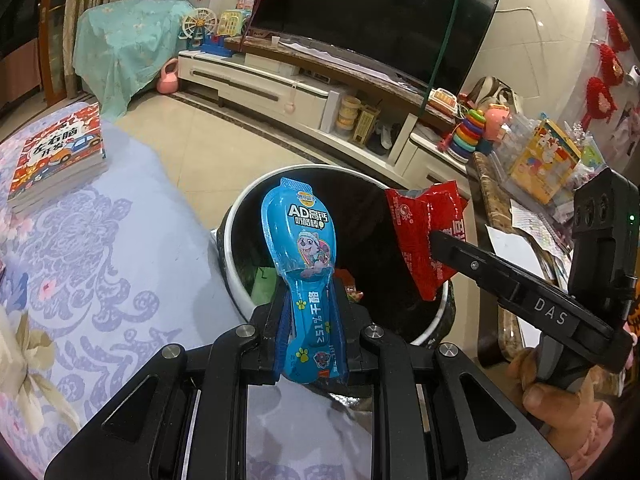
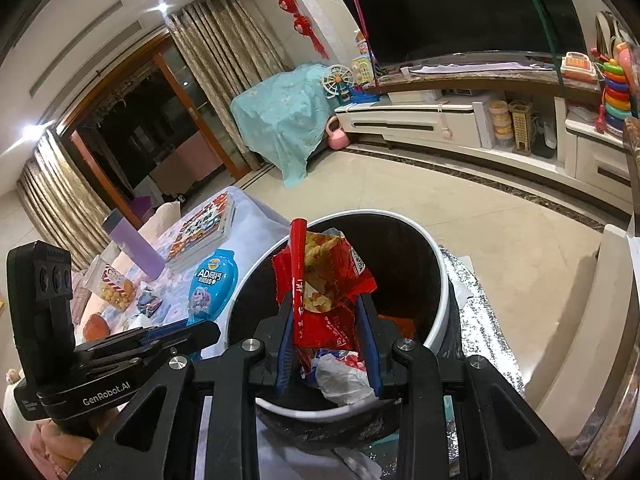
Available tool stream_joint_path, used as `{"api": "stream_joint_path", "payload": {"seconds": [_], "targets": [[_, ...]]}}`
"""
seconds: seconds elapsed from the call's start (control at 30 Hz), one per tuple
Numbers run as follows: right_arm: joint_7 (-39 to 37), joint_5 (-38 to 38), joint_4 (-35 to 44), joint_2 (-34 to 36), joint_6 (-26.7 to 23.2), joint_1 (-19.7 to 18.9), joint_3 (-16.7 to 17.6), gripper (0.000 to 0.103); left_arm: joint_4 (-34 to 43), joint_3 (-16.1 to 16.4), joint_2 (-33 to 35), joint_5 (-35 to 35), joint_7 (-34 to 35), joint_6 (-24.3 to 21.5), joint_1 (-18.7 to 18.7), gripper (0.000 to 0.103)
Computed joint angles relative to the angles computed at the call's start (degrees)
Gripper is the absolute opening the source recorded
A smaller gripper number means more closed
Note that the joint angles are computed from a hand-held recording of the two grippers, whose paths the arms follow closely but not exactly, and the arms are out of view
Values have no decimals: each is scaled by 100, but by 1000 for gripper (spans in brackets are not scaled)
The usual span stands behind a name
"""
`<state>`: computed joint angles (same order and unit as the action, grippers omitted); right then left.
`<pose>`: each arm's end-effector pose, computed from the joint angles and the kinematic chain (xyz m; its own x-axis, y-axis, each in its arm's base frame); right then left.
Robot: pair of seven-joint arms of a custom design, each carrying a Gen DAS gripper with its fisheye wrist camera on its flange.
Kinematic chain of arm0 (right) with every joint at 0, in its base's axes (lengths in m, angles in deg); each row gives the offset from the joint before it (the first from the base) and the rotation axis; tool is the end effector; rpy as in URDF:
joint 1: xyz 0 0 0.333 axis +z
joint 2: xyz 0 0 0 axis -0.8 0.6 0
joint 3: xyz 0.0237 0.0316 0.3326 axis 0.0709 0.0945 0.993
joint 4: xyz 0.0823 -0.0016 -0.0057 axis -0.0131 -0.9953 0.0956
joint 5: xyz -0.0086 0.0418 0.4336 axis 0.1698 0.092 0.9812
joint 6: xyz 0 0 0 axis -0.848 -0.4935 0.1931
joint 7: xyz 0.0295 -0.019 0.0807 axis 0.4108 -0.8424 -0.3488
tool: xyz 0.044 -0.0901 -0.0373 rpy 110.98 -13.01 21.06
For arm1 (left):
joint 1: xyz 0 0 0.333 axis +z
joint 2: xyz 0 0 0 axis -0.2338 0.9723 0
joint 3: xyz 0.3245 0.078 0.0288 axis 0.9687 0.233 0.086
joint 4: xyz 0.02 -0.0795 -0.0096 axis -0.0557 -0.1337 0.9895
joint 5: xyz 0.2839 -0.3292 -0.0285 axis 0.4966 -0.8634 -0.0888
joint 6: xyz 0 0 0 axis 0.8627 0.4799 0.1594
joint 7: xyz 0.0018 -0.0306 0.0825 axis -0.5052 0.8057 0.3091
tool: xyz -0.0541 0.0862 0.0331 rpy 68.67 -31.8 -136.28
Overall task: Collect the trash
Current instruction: 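Carry the red chip bag and blue candy toy over the trash bin with both tools, then open both tools to drop the chip bag and candy toy into the bin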
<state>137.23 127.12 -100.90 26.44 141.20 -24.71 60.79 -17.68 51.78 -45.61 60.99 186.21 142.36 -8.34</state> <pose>0.6117 0.2706 0.2835 -0.2720 -0.8560 -0.4396 -0.4941 0.5162 -0.6996 0.7330 -0.2599 0.3096 -0.7212 -0.6552 0.2251 -0.6165 0.4587 -0.6399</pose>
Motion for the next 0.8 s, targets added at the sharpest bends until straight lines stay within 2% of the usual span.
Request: {"api": "stream_joint_path", "payload": {"seconds": [0.3,0.47,0.5,0.57,0.8], "targets": [[-260,287,124,47,-216,-15,-59,31,270,178,144,252,-308,-161,-211,17],[-289,385,140,46,-277,-44,-50,40,274,205,147,348,-390,-80,-261,20],[-282,386,128,36,-289,-62,-47,41,278,201,151,362,-407,-80,-258,22],[-195,324,78,14,-269,-82,-39,49,265,206,146,387,-458,-33,-260,45],[-129,364,22,-17,-135,-69,-29,64,65,62,89,375,-470,235,-72,48]]}}
